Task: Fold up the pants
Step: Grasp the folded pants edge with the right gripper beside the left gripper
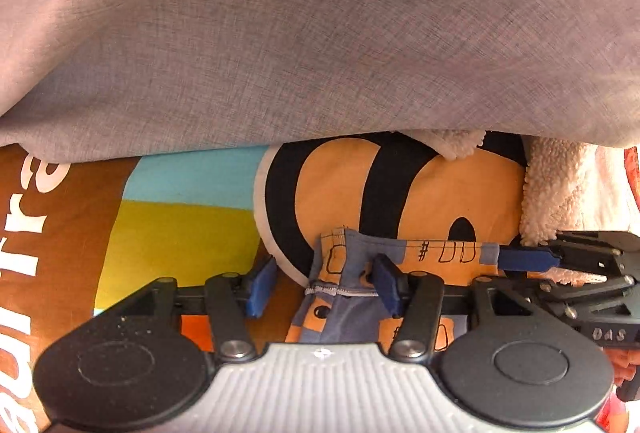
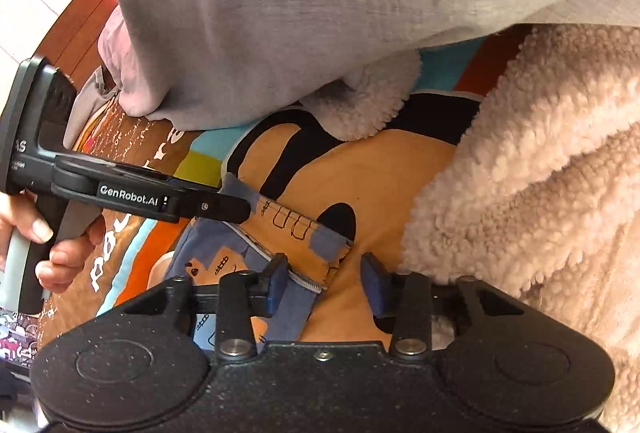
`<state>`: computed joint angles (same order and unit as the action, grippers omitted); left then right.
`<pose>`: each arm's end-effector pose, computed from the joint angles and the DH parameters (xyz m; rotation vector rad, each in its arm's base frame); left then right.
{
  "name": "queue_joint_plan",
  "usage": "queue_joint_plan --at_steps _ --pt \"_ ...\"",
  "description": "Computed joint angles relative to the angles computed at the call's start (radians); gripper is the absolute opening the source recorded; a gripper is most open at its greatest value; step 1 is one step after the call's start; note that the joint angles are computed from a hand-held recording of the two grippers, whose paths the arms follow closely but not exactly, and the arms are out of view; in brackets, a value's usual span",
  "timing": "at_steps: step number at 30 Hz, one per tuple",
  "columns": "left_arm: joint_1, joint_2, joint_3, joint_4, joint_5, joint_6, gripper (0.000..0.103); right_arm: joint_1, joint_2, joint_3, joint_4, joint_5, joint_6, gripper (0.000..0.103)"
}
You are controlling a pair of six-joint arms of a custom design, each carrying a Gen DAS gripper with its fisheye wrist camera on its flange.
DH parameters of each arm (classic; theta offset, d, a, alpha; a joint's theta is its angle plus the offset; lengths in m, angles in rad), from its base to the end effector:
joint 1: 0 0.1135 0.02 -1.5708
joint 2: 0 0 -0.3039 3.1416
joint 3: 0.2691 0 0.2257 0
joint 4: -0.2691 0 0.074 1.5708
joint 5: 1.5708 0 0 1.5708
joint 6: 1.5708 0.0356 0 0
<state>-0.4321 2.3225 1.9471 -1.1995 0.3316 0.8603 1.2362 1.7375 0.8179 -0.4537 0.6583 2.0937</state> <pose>0.4052 -0.1996 0.2039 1.8267 2.4236 -0.4976 0.1093 0.2479 0.1763 1.1098 2.2256 0.3250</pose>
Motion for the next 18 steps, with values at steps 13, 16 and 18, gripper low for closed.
queue_joint_plan --at_steps 13,16,18 --pt "0.056 -0.097 -0.035 -0.022 -0.008 -0.438 0.059 0.023 -0.074 -0.133 0.132 0.057 -0.066 0.01" --pt "0.072 -0.067 0.069 -0.137 0.004 -0.494 0.059 0.03 -0.069 -0.08 0.066 0.077 -0.152 0.01" --pt "0.095 -0.036 0.132 -0.247 0.073 -0.519 0.059 0.039 -0.056 -0.013 -0.024 0.086 -0.235 0.01"
